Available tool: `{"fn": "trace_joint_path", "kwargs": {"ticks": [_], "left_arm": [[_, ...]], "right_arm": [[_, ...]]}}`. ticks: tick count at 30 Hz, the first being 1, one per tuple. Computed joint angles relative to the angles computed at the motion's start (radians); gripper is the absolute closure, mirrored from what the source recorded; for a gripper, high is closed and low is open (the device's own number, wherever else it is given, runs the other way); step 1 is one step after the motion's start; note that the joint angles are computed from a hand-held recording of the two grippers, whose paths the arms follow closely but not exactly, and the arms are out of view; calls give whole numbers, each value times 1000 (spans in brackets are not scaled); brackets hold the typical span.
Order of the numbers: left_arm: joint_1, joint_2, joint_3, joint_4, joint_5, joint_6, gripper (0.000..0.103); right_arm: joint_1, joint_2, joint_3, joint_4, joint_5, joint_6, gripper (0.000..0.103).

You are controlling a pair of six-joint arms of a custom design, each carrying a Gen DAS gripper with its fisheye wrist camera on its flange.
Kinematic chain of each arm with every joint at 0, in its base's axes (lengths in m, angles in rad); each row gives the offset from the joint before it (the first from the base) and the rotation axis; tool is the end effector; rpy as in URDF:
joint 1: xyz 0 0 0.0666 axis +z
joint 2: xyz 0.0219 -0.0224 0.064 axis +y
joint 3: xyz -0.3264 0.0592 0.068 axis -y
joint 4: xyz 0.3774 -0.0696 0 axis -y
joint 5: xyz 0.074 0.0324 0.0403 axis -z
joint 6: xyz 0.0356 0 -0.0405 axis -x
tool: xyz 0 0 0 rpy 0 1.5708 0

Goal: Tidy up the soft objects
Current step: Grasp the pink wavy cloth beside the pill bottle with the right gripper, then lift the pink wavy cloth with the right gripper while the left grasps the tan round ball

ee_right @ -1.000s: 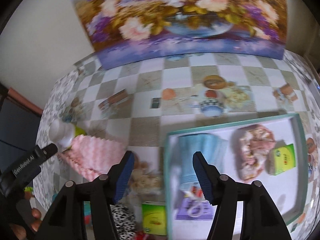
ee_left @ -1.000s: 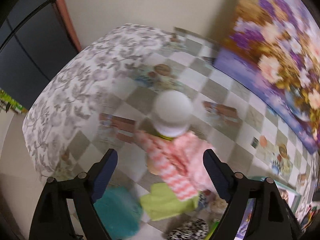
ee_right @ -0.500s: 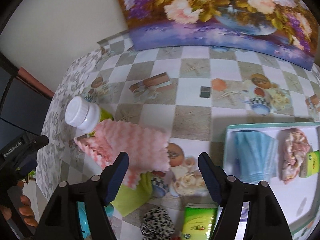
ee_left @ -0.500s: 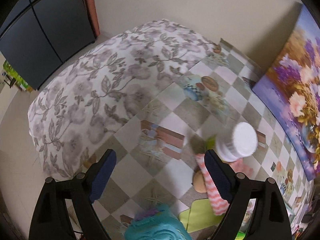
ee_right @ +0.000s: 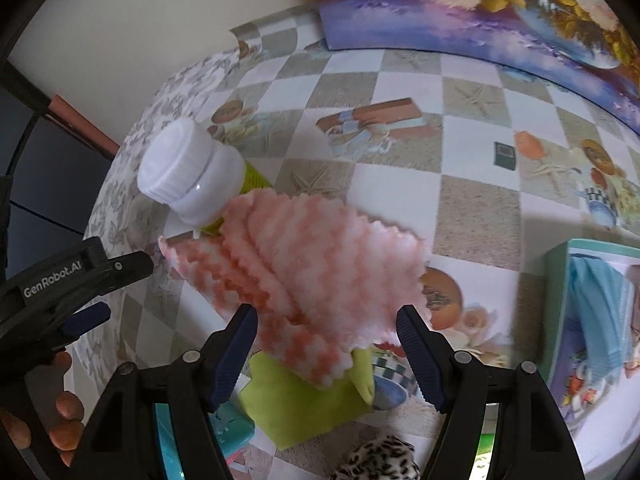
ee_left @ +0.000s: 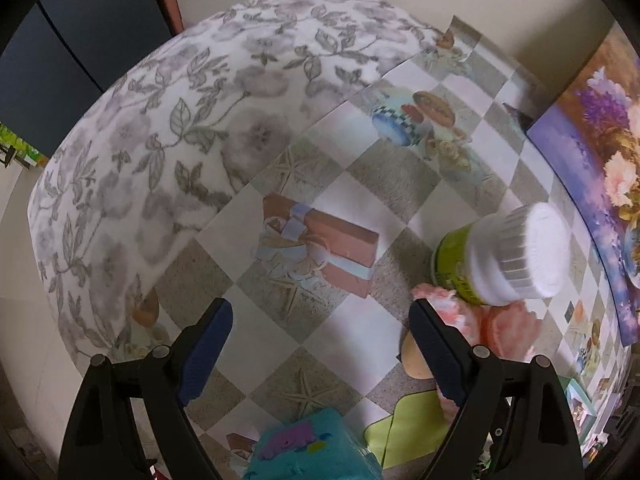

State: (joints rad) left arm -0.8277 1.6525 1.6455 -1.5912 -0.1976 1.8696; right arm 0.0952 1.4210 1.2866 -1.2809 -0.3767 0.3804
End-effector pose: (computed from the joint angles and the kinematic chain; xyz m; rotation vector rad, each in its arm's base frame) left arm 0.3367 -0.3567 0.3389 -1.4663 2.5633 0.1040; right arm 0.4277 0.0536 0.3071 -0.7229 2.8001 0.5136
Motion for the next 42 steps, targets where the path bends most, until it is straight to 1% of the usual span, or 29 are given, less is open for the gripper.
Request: {"fn": "trace_joint_path", "kwargs": {"ticks": [6,11,13,15,16,18,19,21,22,23,24,32,42], "left_arm": [[7,-14,-29,16,10,13,13],[10,-20,-37,29,10,10,13],[10,-23,-41,36,10,11,13],[10,-24,-41,38,7,12,13],[10,-23,-40,37,6,12,13],[9,-22,-36,35,3,11,13],[9,-22,-35,35,2,10,13],[8,-22,-33,36,-1,10,13],[8,-21,-31,35,-2,10,13],[8,-20,-29,34,-2,10,13],[8,-20,-29,33,-3,10,13],[4,-16,-11,32,-18,8,13],[3,0,18,32,-26,-7,13]], "right_arm": [[17,8,-28,39,12,-16,28],[20,6,-38,66,1,-31,29],[12,7,-34,72,-21,-37,35],[8,9,-31,78,-27,-39,48],[7,12,-28,78,-26,-36,51],[6,13,-31,86,-25,-33,62],[5,15,-31,87,-26,-32,64],[3,14,-30,90,-34,-27,74],[1,11,-31,94,-41,-26,78],[-1,9,-29,96,-48,-24,84],[-5,8,-26,95,-59,-22,85],[-42,7,19,59,-122,-13,89],[-98,-1,97,19,-216,-6,89]]}}
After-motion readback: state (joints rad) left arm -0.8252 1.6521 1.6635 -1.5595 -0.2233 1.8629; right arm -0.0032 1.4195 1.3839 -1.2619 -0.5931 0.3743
